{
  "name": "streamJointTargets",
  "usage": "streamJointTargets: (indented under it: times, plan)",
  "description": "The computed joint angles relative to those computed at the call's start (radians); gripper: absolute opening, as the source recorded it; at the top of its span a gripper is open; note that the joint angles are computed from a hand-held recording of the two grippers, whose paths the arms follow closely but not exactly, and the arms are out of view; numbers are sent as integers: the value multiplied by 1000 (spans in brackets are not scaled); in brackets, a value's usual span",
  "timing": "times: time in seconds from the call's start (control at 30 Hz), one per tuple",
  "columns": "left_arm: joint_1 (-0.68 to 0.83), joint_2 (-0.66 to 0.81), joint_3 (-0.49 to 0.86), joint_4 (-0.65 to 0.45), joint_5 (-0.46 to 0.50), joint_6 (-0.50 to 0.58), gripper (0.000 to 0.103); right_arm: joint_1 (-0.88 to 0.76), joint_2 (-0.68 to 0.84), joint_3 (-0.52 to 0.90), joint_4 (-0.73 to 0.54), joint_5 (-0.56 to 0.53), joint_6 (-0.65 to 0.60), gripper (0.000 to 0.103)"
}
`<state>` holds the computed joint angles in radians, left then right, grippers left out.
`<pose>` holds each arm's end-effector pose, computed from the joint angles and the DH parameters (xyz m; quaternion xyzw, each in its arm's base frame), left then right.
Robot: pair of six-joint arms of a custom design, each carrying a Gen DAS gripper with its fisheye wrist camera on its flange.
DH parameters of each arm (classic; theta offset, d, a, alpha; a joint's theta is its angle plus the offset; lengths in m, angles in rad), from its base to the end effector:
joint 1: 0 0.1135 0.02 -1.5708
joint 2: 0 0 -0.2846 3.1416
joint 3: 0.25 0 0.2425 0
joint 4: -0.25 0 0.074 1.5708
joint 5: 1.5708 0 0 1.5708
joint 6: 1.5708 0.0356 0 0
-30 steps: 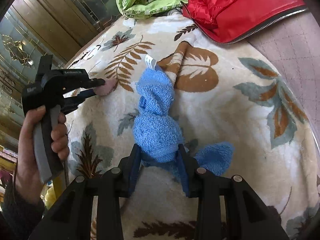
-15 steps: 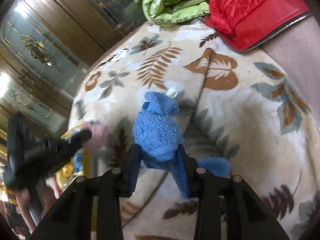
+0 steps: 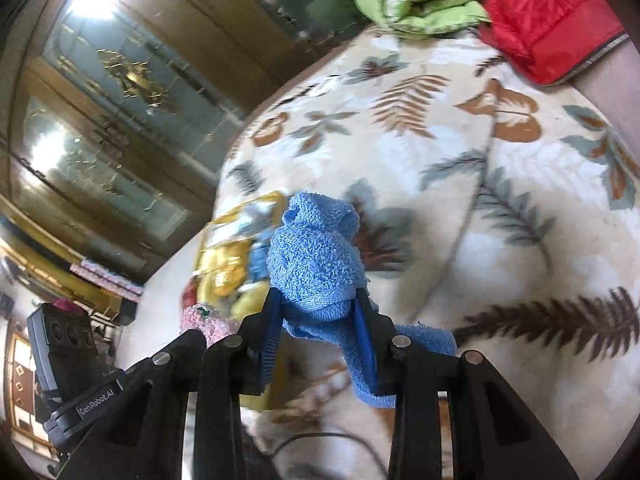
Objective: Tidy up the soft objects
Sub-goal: 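Carry pink plush ball with left tool while right tool carries blue towel to tray, then open left tool over tray while right tool releases blue towel onto tray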
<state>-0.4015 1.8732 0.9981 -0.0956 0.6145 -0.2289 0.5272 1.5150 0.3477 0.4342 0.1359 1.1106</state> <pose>0.3230 -0.1594 0.1582 0.1675 0.8995 -0.3620 0.1783 0.2036 0.1129 0.1320 0.2886 0.8650 0.2540 0.3225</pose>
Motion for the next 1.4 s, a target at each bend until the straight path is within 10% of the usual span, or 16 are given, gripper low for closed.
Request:
streamJointTargets:
  times: [0.73,1.17,1.4]
  plan:
    - [240,271,311,-224,32,186,17,-12,506,755,-235,-110,-118,34]
    - [239,357,342,-222,38,208,18,13,644,870,-283,-145,-148,35]
    - [250,294,212,-108,70,197,49,27,634,863,-273,-147,-189,52]
